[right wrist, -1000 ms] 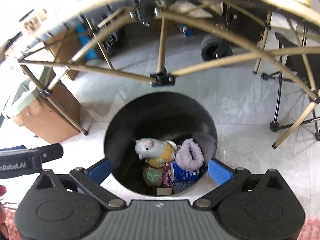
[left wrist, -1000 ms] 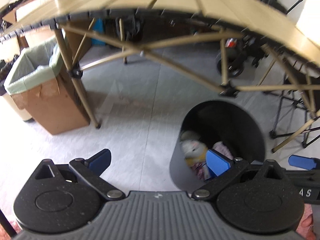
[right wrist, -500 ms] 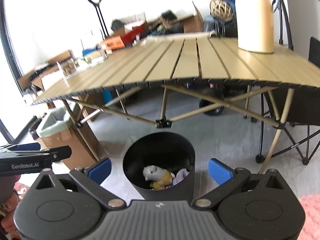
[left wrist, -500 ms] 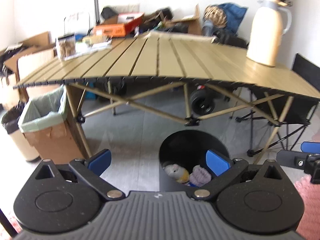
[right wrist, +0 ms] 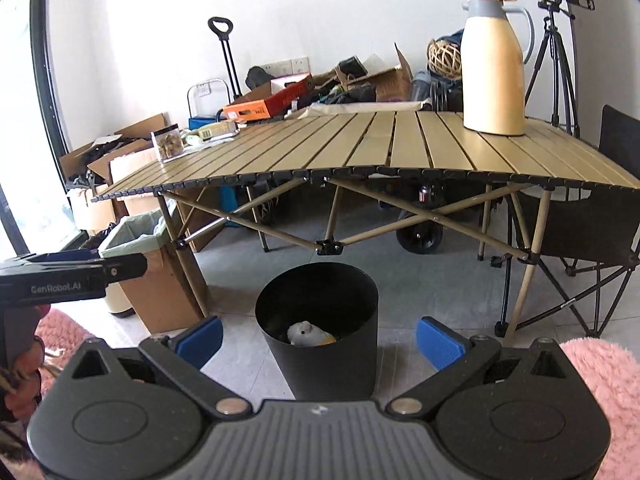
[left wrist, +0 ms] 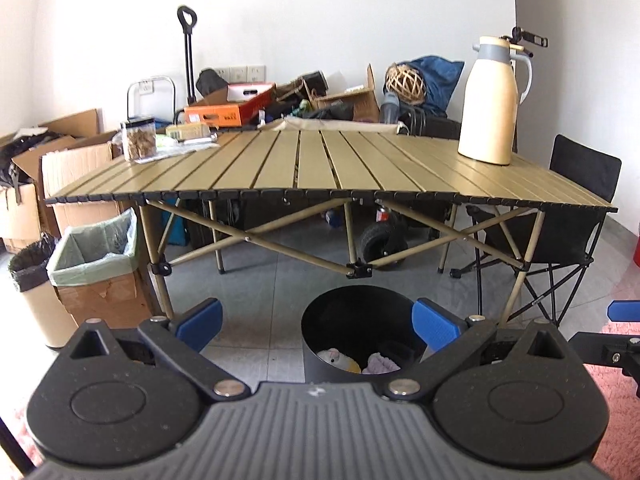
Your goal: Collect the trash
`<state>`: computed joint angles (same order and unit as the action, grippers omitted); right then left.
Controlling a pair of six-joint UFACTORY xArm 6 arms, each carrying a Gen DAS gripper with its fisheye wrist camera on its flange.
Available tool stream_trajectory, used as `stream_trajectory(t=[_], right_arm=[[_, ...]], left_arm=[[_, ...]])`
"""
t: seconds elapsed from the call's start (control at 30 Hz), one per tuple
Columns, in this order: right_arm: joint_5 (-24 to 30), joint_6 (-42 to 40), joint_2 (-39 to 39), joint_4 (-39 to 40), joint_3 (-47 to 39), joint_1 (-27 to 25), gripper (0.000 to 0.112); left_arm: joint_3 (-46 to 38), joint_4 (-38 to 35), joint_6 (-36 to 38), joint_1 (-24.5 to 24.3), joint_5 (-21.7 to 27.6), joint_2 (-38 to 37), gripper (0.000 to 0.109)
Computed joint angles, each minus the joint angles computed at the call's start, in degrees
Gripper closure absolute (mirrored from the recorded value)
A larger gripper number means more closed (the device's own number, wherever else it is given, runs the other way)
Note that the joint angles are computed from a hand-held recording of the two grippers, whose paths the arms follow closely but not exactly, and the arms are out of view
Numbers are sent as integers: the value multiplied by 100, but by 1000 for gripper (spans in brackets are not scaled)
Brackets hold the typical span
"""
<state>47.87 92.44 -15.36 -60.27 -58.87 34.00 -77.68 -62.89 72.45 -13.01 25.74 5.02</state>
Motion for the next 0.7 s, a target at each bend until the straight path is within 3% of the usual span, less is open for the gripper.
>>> stream_trajectory(t=[0.1,0.7], right_arm=[[72,149,-89,-128,112,144,9],[404,478,-235,-335,212,487,9]], left_arm=[[227,-254,315,19,-42,-197,6],[548,-428,515,163,185,-521,6]])
